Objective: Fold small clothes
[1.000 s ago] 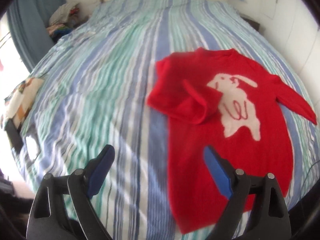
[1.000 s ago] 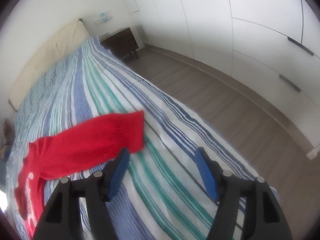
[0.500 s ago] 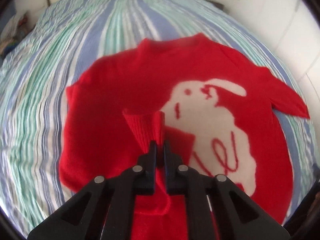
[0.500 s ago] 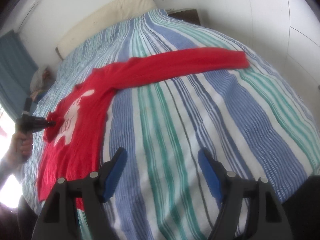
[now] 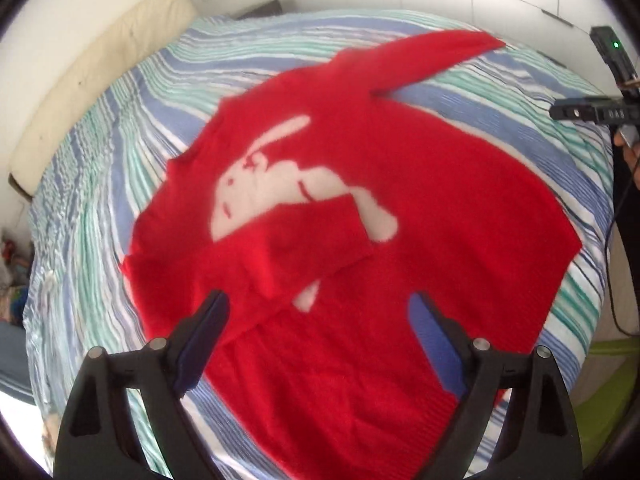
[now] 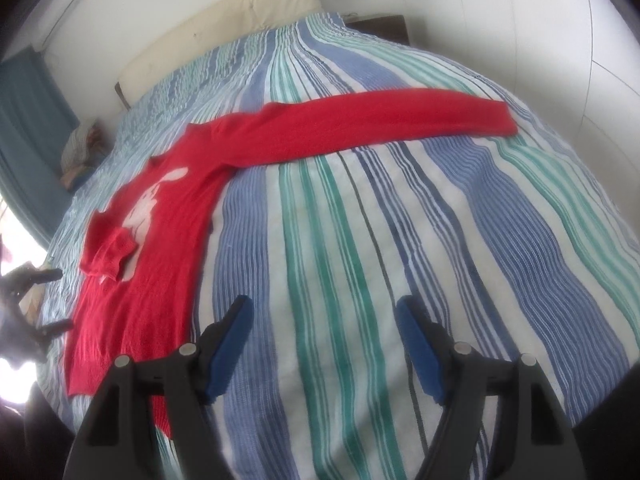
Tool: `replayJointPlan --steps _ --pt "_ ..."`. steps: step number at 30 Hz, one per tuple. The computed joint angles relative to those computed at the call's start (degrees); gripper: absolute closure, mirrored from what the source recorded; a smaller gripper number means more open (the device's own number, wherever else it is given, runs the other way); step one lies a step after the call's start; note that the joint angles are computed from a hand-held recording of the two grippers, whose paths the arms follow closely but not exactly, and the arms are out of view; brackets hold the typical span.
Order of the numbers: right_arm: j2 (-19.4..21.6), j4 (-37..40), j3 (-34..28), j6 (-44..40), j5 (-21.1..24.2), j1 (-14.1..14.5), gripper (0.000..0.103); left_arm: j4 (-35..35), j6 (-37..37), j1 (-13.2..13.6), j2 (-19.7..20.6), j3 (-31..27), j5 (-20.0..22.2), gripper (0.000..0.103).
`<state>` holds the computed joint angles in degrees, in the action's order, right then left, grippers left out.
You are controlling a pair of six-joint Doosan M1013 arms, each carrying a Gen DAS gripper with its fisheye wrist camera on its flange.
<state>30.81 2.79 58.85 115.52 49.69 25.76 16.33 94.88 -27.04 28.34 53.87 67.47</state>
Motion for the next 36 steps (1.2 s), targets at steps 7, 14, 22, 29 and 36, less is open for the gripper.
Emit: replayJointPlan --steps 7,14,22,29,36 --pt "0.1 -0.4 -0.3 -0.9 0.1 0.5 0.03 -4.8 1.8 0.7 12.0 -17.1 15.0 0.01" --pt "-0.4 -1.8 0.2 -1.4 -1.1 0.9 0.03 -14.1 -12.6 5.2 11.6 -17.0 16.0 0.095" --pt "-0.6 -1.8 0.6 0.0 -1.7 0.6 0.03 -1.3 -46.4 15.6 -4.6 1.8 1.4 0.095" --pt "-0.1 -3.7 -0.2 0.1 -0.4 1.1 0.03 10.0 -65.2 21.2 -8.1 10.4 11.8 0.096" --pt "0.9 -5.1 -1.4 -1.1 1.6 1.8 0.03 8.5 -64.8 21.6 -7.8 14.0 12.9 0.096"
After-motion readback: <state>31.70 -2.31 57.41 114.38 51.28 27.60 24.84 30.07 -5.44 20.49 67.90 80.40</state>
